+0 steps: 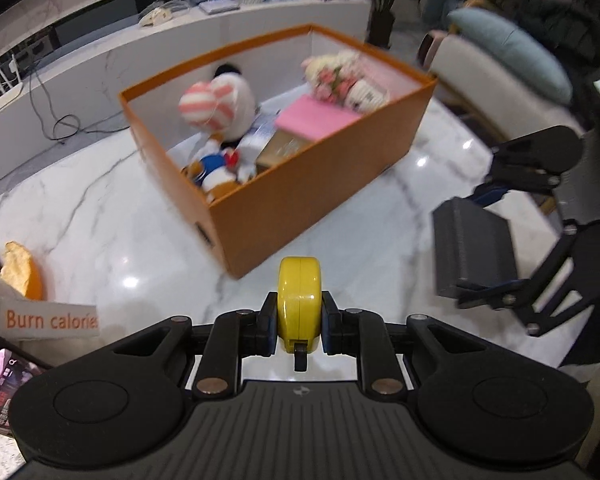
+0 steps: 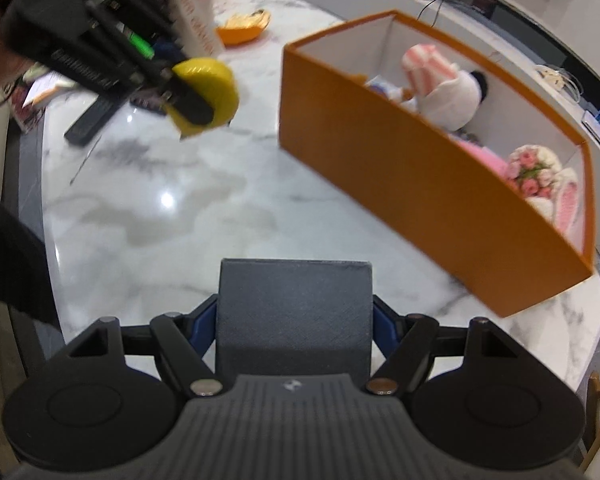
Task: Organize objects
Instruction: 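Carry the tape measure with the left tool while the right tool carries the grey case to the box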
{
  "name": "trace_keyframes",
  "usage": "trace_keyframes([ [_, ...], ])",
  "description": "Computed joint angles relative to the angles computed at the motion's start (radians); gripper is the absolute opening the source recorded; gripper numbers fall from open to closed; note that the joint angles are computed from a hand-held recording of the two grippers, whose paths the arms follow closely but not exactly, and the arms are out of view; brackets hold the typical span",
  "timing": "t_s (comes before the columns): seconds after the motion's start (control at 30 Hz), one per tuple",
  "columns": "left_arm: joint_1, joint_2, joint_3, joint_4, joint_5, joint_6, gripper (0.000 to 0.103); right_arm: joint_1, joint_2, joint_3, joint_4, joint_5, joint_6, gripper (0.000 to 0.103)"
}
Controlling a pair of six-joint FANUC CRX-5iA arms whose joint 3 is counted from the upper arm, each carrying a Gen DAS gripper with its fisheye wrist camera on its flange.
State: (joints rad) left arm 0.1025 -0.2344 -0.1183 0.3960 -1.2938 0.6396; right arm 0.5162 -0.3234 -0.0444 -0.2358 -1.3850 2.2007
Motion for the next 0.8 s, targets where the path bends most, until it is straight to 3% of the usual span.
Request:
trace_keyframes([
  [0.6,-0.021,0.005,0.01,0.192,0.079,0.035,0.023,-0.068,0.054,0.18,-0.096,0.038,-0.055,0.076],
  [0.8,-0.051,0.006,0.013,0.207,0.16,0.084,0.023,-0.07,0.061,0.212,-0.072,0.087,-0.084,0.076],
])
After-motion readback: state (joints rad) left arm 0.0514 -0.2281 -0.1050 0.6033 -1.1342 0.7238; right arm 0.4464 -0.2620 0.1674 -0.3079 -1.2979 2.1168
